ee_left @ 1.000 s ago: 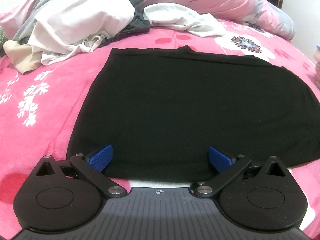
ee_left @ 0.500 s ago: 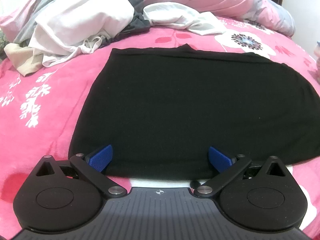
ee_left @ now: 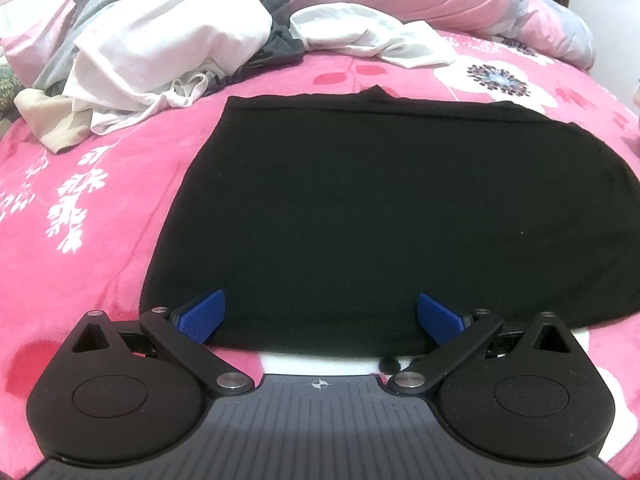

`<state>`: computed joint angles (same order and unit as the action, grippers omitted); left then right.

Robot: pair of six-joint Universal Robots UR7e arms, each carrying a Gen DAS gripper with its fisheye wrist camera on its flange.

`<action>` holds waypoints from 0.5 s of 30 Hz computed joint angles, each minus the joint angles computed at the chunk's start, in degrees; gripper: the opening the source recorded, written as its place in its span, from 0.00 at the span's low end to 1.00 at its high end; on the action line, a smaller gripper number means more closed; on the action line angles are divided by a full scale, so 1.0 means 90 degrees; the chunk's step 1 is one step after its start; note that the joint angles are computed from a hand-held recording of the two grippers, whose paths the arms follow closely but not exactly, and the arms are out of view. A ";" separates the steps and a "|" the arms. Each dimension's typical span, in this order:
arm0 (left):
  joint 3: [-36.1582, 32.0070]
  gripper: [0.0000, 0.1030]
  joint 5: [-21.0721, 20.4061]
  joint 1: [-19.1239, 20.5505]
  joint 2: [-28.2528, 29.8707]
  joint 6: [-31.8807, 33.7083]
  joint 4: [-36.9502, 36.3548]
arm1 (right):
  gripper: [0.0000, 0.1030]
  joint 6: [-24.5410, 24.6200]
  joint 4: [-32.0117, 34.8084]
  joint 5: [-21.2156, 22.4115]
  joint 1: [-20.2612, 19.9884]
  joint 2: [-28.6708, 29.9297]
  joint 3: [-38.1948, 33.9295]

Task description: Fold clothes

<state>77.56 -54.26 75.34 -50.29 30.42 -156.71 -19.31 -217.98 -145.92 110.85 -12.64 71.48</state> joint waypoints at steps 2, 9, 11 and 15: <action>0.0024 1.00 0.0035 -0.0011 0.0001 0.0008 -0.0047 | 0.34 0.0012 -0.0025 0.0025 -0.0003 -0.0009 0.0025; 0.0120 1.00 0.0102 -0.0032 -0.0010 0.0057 -0.0243 | 0.36 0.0066 -0.0111 0.0118 -0.0015 -0.0037 0.0109; 0.0118 1.00 0.0106 -0.0034 -0.0006 0.0052 -0.0255 | 0.36 0.0107 -0.0126 0.0156 -0.0021 -0.0056 0.0145; 0.0134 1.00 0.0065 -0.0022 -0.0016 0.0017 -0.0291 | 0.36 0.0169 -0.0149 0.0206 -0.0028 -0.0074 0.0182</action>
